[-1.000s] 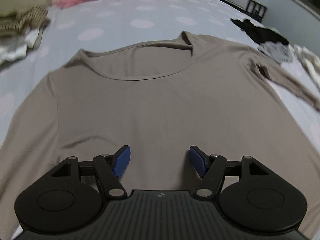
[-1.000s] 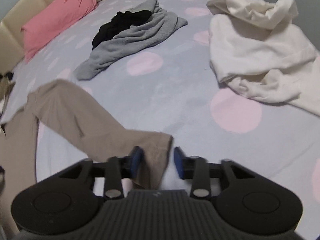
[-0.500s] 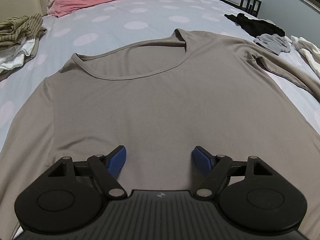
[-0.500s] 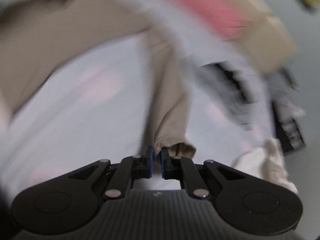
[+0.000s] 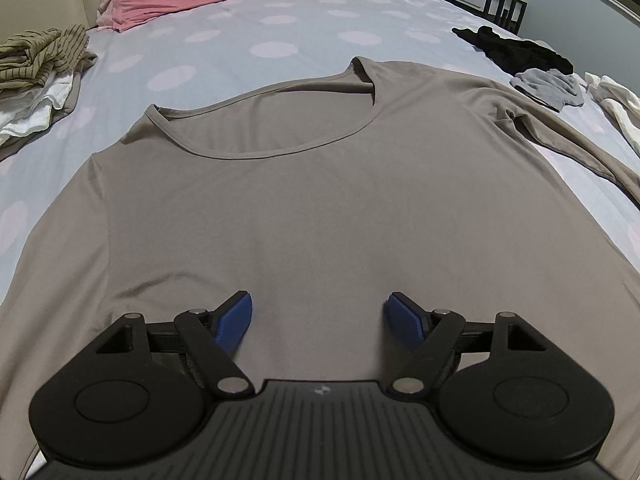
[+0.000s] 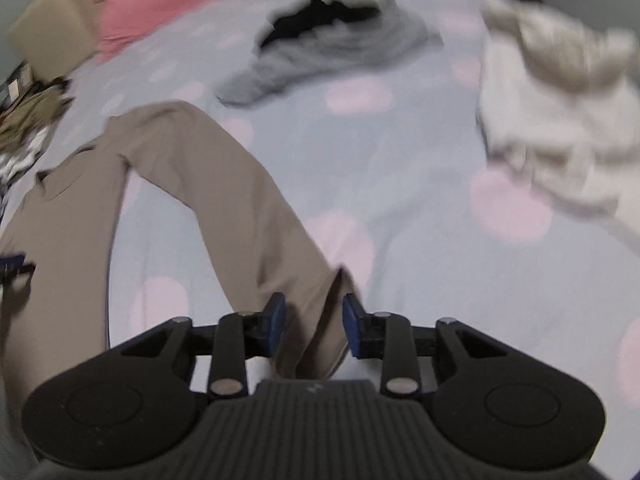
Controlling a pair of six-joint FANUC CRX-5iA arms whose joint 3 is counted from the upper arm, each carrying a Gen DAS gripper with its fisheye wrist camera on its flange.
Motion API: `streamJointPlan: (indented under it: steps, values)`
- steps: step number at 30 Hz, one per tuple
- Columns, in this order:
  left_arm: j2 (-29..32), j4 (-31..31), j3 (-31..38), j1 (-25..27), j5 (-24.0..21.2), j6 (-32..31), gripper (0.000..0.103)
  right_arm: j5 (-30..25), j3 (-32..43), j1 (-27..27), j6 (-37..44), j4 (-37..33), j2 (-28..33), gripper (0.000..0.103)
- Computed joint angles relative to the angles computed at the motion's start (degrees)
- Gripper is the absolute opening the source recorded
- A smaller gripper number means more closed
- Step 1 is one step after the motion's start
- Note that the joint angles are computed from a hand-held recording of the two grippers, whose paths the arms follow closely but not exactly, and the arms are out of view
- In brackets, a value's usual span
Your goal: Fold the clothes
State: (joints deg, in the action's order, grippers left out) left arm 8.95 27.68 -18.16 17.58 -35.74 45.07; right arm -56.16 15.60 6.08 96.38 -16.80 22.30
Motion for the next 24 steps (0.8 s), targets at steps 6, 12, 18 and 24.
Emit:
streamJointPlan:
  steps: [6, 12, 18, 24]
  values:
    - [-0.2, 1.0, -0.5, 0.4, -0.2, -1.6, 0.074, 9.3, -3.3, -1.4, -10.2, -2.8, -1.0, 0.001]
    - [-0.1, 0.7, -0.3, 0.3, -0.2, -1.3, 0.075, 14.8, -1.5, -3.2, -14.1, -0.2, 0.5, 0.001]
    - [-0.2, 0.9, -0.6, 0.2, 0.3, -1.2, 0.075, 10.8, 0.2, -1.0, -24.5, 13.3, 4.3, 0.001]
    - [0.1, 1.9, -0.5, 0.6, -0.4, -2.7, 0.075, 6.0, 5.5, -0.5, -25.1, 13.5, 8.0, 0.006]
